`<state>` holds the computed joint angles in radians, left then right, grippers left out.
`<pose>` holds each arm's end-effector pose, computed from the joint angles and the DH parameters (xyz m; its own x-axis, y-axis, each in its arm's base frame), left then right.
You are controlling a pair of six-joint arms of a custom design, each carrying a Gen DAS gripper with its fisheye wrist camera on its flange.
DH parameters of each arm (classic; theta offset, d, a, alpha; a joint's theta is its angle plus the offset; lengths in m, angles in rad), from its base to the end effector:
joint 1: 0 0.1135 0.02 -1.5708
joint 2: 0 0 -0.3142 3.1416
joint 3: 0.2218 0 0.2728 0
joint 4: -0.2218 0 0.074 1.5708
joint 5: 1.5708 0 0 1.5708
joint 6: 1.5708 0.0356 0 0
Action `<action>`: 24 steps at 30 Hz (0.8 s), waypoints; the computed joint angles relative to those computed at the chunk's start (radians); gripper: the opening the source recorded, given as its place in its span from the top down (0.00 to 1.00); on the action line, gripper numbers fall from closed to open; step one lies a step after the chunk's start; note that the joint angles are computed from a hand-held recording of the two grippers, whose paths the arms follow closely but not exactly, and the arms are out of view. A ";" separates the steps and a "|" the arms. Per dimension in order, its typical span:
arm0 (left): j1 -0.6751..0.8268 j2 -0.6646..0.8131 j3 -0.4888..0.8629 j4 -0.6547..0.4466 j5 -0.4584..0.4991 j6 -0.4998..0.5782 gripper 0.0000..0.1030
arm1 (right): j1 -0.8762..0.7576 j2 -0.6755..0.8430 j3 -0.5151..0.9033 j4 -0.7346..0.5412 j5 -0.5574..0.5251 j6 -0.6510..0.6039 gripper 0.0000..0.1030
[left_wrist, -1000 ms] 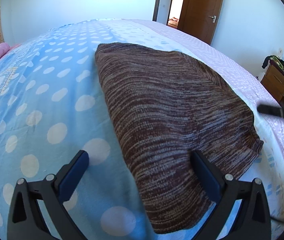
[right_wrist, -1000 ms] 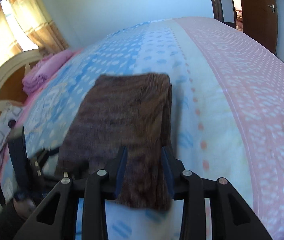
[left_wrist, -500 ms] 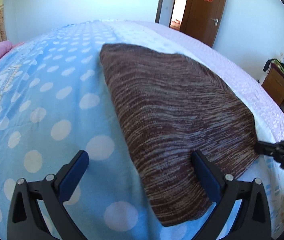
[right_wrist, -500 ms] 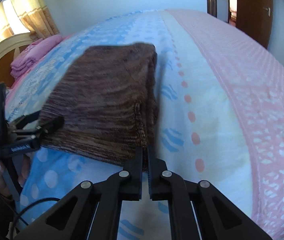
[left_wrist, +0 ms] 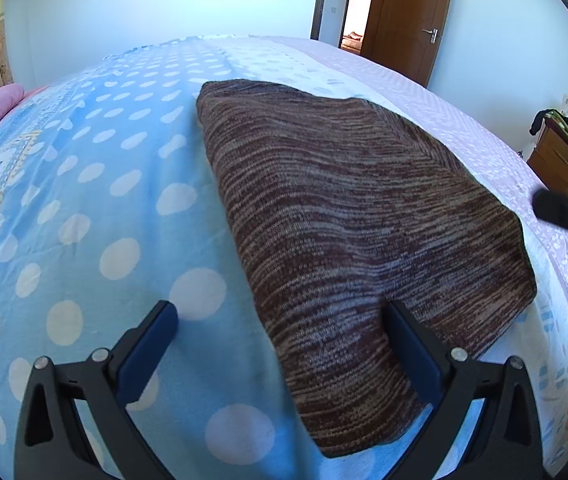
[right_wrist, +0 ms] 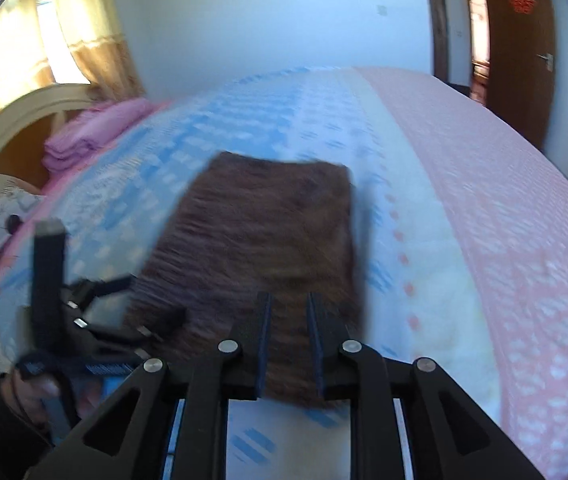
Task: Fold small clothes
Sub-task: 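Press the folded brown sweater bundle flat with the right gripper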
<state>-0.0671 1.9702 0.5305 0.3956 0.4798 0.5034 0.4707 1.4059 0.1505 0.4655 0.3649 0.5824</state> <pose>0.2878 -0.0358 0.0557 -0.6151 0.4702 -0.6328 0.6710 0.7337 -0.1070 0.1693 0.0719 0.1129 -0.6386 0.2516 -0.7273 0.1814 0.9676 0.1755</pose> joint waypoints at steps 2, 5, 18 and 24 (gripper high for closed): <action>-0.002 0.003 0.004 0.000 -0.002 -0.001 0.00 | -0.031 0.077 0.049 0.040 -0.064 -0.049 0.81; -0.002 0.004 0.004 0.000 -0.001 -0.002 0.00 | -0.099 0.235 0.128 0.062 -0.127 -0.086 0.78; -0.074 -0.013 0.003 -0.010 -0.031 0.018 0.00 | -0.247 0.362 0.067 0.185 -0.246 -0.116 0.90; -0.075 0.003 0.031 -0.047 -0.026 0.014 0.00 | -0.275 0.427 -0.008 0.363 -0.287 -0.094 0.95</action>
<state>-0.1425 1.9728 0.5614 0.3486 0.4534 0.5178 0.1957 1.8325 0.1423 0.8286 0.0777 0.4879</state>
